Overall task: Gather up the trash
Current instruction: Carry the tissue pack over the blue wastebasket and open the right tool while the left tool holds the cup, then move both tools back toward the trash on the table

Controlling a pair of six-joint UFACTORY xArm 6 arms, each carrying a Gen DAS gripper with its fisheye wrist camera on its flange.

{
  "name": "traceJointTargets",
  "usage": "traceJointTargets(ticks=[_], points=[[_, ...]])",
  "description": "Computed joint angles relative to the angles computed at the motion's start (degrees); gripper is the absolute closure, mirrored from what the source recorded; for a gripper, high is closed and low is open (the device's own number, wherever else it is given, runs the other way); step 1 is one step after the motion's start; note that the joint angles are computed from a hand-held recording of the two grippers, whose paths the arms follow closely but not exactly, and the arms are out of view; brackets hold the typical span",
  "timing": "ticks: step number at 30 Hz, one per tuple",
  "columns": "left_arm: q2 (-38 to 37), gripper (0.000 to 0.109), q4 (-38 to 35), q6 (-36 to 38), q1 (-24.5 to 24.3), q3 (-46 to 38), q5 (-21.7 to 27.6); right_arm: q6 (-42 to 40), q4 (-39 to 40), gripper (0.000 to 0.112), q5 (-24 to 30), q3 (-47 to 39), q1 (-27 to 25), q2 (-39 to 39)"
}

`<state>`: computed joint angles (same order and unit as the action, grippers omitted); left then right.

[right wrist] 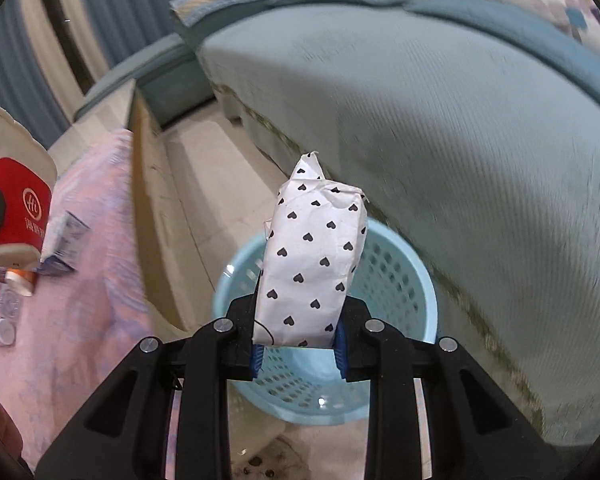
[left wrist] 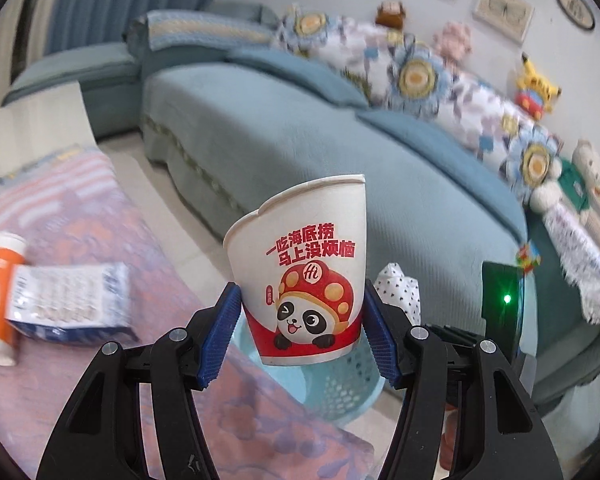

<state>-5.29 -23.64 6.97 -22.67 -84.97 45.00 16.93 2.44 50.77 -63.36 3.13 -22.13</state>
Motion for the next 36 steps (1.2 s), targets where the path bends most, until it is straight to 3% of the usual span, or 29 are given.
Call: traceJointTargets(ticks=[11,13,14,17,20,28,36], points=[[4.43,0.050,1.77,0.55,-2.51,-1.65,7.90,0.32,1.73,0.087,4.25,4.10,-1.64,1.25],[4.56,0.047,1.23,0.68,-2.35,-1.66,8.40,1.00,1.44,0.086,4.39,3.98,-1.30,1.51],[4.57,0.040,1.06,0.58,-2.18,-1.70,8.70,1.21,1.34,0.086,4.25,4.21,-1.22,1.42],[3.85,0.037,0.59,0.46,-1.70,-1.06,8.64,1.86,0.63,0.071,4.00,4.31,-1.27,1.33],[3.00,0.037,0.41,0.40,-1.26,-0.64,8.74,1.68,0.72,0.068,3.92,3.80,-1.37,0.90],[-2.81,0.037,-0.53,0.07,0.88,2.50,7.58,1.90,0.49,0.068,5.20,1.80,-0.16,-0.54],[-12.20,0.037,0.71,-1.86,6.15,6.97,6.92,1.72,0.04,0.068,3.92,-3.06,5.36,-2.11]])
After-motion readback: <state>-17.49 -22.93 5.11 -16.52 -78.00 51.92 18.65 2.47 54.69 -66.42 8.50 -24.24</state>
